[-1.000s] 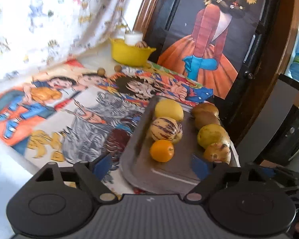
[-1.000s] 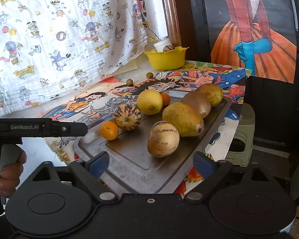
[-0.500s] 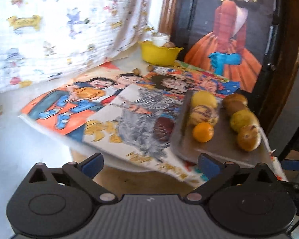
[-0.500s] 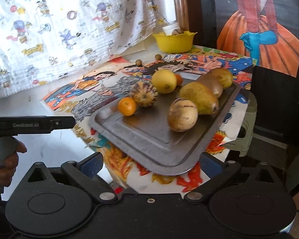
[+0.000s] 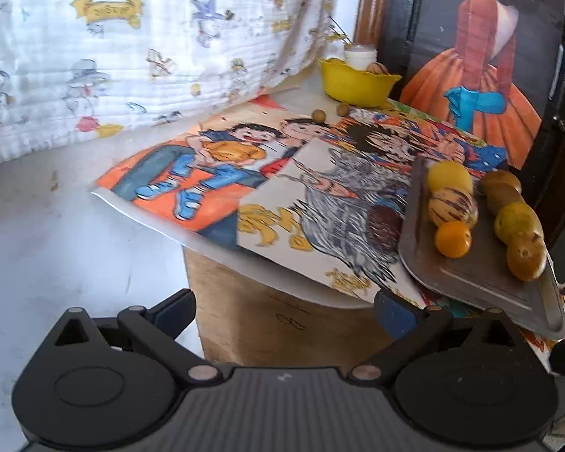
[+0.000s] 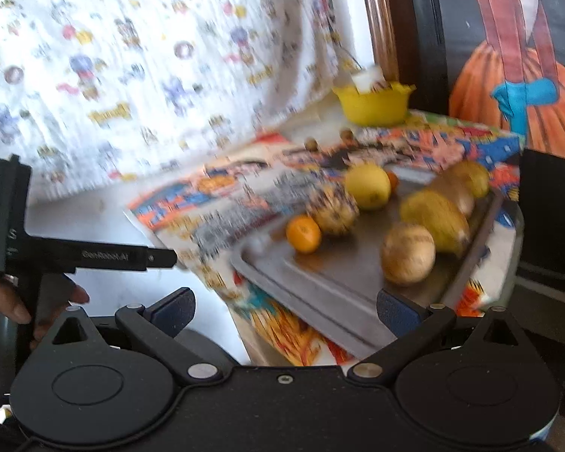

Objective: Organize fruits
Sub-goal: 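Lift both tools away from the tray toward the small brown fruits, then grasp a small brown round fruit with the right tool while the left tool grasps another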

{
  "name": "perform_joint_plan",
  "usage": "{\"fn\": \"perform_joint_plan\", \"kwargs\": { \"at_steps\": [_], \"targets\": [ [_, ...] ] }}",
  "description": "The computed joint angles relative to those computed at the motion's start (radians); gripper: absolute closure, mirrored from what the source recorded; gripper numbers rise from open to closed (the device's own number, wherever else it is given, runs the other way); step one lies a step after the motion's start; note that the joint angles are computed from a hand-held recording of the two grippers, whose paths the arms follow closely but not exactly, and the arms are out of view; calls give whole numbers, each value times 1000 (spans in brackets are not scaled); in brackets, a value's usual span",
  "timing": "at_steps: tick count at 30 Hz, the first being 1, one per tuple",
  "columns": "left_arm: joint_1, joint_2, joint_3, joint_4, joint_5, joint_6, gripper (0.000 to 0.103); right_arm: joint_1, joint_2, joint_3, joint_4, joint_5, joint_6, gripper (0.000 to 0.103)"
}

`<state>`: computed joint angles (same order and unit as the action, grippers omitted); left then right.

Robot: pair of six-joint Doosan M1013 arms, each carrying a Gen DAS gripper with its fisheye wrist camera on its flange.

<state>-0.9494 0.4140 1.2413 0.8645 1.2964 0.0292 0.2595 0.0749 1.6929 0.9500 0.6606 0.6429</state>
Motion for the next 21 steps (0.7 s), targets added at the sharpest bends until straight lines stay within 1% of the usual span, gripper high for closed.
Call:
{"fn": "perform_joint_plan", "kwargs": {
  "at_steps": [2, 4, 9, 12, 14, 16, 18, 19, 21],
  "targets": [
    [3, -4, 1, 5, 11, -3, 0, -2, 5, -4, 50, -3, -44, 1],
    [9, -5, -1, 6, 23, -2, 0, -3, 14, -16, 71, -1, -62, 1],
    [29, 1, -22, -7, 55, 12, 0, -4, 47, -71, 68, -5, -57, 1],
    [43, 10, -51, -2, 61, 40, 0, -15, 82, -143, 77, 34, -54, 1],
    [56, 20, -82, 11, 59, 75, 0, -25, 117, -222, 64, 77, -20, 1],
    [74, 38, -132, 26, 61, 124, 0, -35, 160, -324, 56, 137, 25, 1],
    [89, 56, -181, 54, 56, 172, 0, -38, 207, -431, 27, 177, 76, 1],
    [100, 65, -205, 80, 49, 198, 0, -37, 236, -495, -3, 202, 112, 1],
    [118, 90, -257, 109, 48, 243, 0, -29, 307, -643, -107, 277, 208, 1]
  ]
}}
